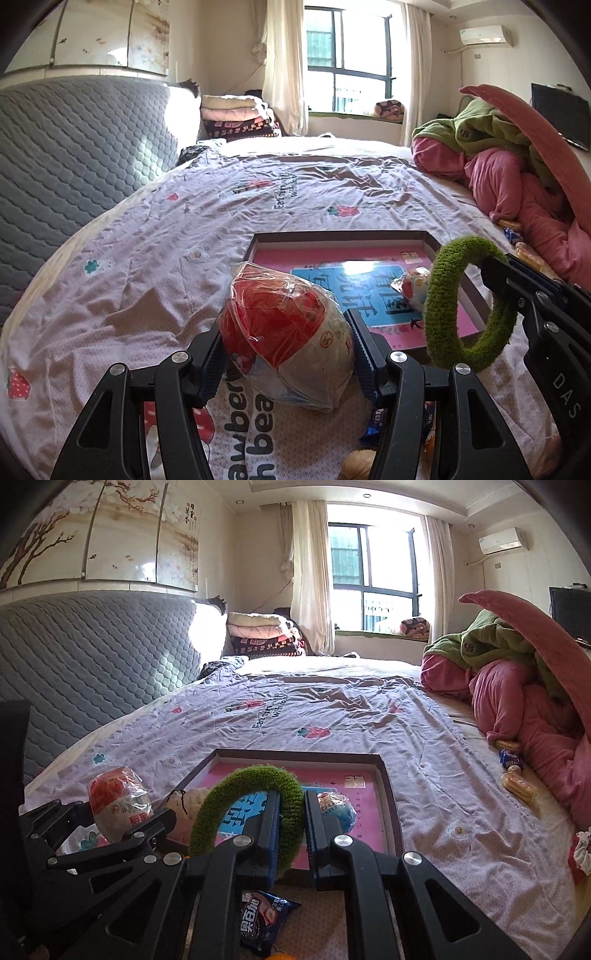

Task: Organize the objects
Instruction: 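Lift and carry the wrapped ball with the left tool while the right tool carries the ring toward the tray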

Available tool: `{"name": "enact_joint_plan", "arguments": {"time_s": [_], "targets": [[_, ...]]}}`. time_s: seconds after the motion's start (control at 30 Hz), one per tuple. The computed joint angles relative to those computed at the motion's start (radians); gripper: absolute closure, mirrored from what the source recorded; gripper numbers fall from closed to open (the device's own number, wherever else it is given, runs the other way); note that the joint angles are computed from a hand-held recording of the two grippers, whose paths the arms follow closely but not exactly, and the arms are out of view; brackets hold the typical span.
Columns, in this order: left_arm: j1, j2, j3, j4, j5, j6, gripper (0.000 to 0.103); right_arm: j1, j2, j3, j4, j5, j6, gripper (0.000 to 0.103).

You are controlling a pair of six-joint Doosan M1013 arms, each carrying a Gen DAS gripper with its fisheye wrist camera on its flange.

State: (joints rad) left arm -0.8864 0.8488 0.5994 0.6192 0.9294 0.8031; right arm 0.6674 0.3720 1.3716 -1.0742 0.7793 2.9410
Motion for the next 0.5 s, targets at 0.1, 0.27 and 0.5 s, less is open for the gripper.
{"name": "enact_joint_plan", "arguments": {"time_s": [0.1,0.27,0.5], "targets": [[0.004,0.011,-0.020,-0.006,0.008,0.001,0.042,-0.001,0.003,-0.006,0.000,-0.003,-0.007,0.090],[0.011,0.039,-0.073,-0.004,0.025,0.005,0.042,-0.007,0.007,-0.015,-0.008,-0.013,-0.001,0.090],[0.021,0.074,-0.148,-0.040,0.053,0.019,0.042,-0.020,0.008,-0.025,-0.011,-0.025,0.003,0.090]]}}
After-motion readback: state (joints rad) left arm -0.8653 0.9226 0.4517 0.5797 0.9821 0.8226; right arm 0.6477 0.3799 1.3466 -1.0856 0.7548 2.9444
